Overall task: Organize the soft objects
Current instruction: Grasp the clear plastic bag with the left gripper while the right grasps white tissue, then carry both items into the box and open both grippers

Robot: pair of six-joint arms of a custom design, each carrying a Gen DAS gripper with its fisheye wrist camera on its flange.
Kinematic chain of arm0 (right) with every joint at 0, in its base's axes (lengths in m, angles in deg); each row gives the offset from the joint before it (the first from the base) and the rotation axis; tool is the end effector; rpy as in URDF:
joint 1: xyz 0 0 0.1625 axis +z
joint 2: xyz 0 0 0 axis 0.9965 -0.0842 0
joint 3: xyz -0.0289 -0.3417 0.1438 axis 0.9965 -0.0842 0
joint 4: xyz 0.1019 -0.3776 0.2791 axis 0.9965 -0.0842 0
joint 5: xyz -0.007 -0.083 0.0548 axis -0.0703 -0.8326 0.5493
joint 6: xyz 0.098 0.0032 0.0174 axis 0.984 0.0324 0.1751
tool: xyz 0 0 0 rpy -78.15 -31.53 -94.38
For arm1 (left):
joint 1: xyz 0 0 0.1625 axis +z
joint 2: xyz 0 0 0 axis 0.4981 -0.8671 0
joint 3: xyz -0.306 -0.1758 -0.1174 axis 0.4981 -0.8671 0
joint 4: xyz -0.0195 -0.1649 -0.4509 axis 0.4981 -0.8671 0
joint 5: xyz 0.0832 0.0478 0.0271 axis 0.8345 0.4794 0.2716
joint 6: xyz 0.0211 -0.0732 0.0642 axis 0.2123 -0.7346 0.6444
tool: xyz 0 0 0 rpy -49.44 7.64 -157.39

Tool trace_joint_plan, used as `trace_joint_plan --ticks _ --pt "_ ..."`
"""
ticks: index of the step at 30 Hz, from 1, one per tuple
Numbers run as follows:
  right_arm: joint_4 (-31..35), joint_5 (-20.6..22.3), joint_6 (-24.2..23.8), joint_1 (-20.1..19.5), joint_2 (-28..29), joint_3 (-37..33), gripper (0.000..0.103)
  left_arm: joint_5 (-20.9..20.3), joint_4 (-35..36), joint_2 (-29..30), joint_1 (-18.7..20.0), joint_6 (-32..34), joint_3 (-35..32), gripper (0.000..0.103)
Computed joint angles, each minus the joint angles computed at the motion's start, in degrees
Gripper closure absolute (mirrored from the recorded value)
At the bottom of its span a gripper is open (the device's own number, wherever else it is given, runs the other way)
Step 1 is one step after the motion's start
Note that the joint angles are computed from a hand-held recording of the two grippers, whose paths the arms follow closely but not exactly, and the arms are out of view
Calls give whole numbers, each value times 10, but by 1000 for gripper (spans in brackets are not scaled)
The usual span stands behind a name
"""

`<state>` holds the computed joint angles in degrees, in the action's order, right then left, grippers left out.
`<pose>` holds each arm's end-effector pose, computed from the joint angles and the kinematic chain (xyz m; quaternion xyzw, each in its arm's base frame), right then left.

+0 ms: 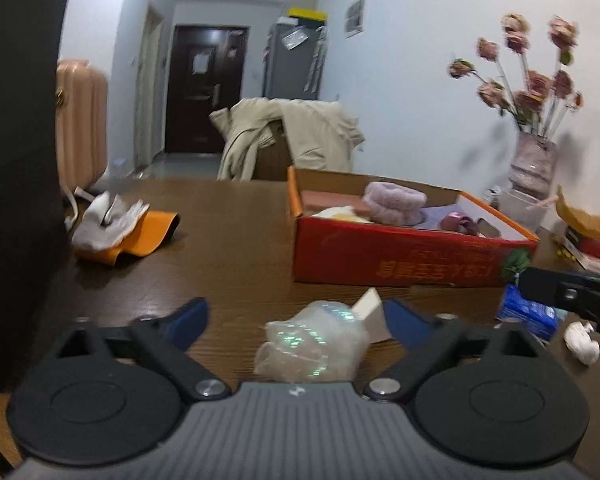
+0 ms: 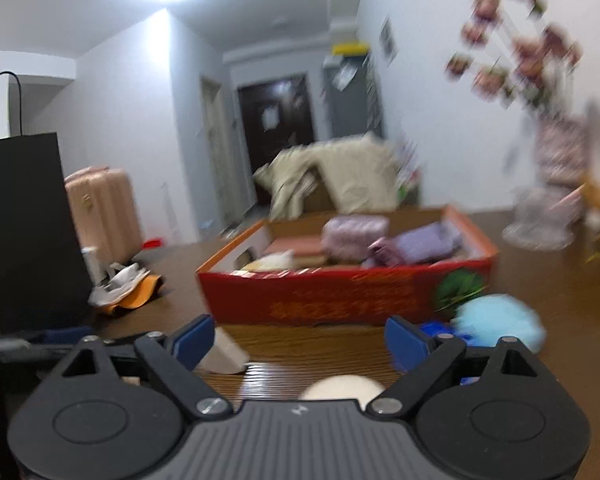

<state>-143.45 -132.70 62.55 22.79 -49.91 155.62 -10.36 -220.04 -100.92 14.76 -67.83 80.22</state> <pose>0.1998 -0.3487 0.1544 0.1490 -0.7858 0.5449 0.2518 -0.1673 -0.4379 0.1591 0.3072 0.8281 -0.4334 0.1790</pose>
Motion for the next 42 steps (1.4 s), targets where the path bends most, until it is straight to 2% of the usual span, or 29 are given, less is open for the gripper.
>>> trace_joint_plan --ticks 2,3,4,5,6,9,10,11,12,16,18,21,23,24,25,27,35,39,42 --pt "68 34 15 -16 -14 -12 26 -36 37 -16 23 -24 -6 36" --pt "85 35 10 -18 -8 -22 32 -53 57 -20 33 -35 -10 40" --pt "95 23 -2 -16 6 -37 38 -65 75 -22 41 -45 -16 43" --pt "96 13 -9 -15 16 -46 41 -78 90 -22 48 -50 -21 50" --pt "98 5 -11 -17 23 -52 44 -92 104 -20 54 -53 -25 51" --pt "94 -13 -9 -22 18 -47 44 -101 111 -7 55 -49 -32 53" --pt "79 -27 -17 -22 15 -42 44 -105 112 -4 54 -46 -33 57" --pt "61 -42 -30 -22 11 -35 44 -112 114 -3 53 -41 -34 69" --pt "43 -61 -42 -21 2 -26 44 -123 119 -6 53 -36 -34 73" --pt "25 -128 -43 -27 -57 21 44 -133 121 -20 36 -34 -20 76" --pt "7 -157 -58 -35 -77 41 43 -137 126 -23 25 -40 -15 76" --pt "-5 -174 -65 -56 -97 61 43 -137 128 -20 3 -42 -10 76" --pt "4 -157 -55 -74 -116 73 44 -130 132 -17 -13 -46 -8 76" --pt "20 -145 -46 -83 -128 80 48 -127 134 -16 -19 -49 -7 76" --pt "43 -127 -36 -93 -145 88 62 -125 136 -16 -26 -51 -6 76" --pt "90 -99 -20 -105 -178 103 81 -119 135 -18 -39 -54 -1 76" --pt "122 -35 -13 -121 -239 141 87 -86 139 -18 -74 -75 9 76" --pt "142 3 -15 -117 -267 147 87 -87 133 -8 -76 -66 -2 76" --pt "165 45 -23 -111 -270 125 87 -104 129 16 -63 -54 -39 76"
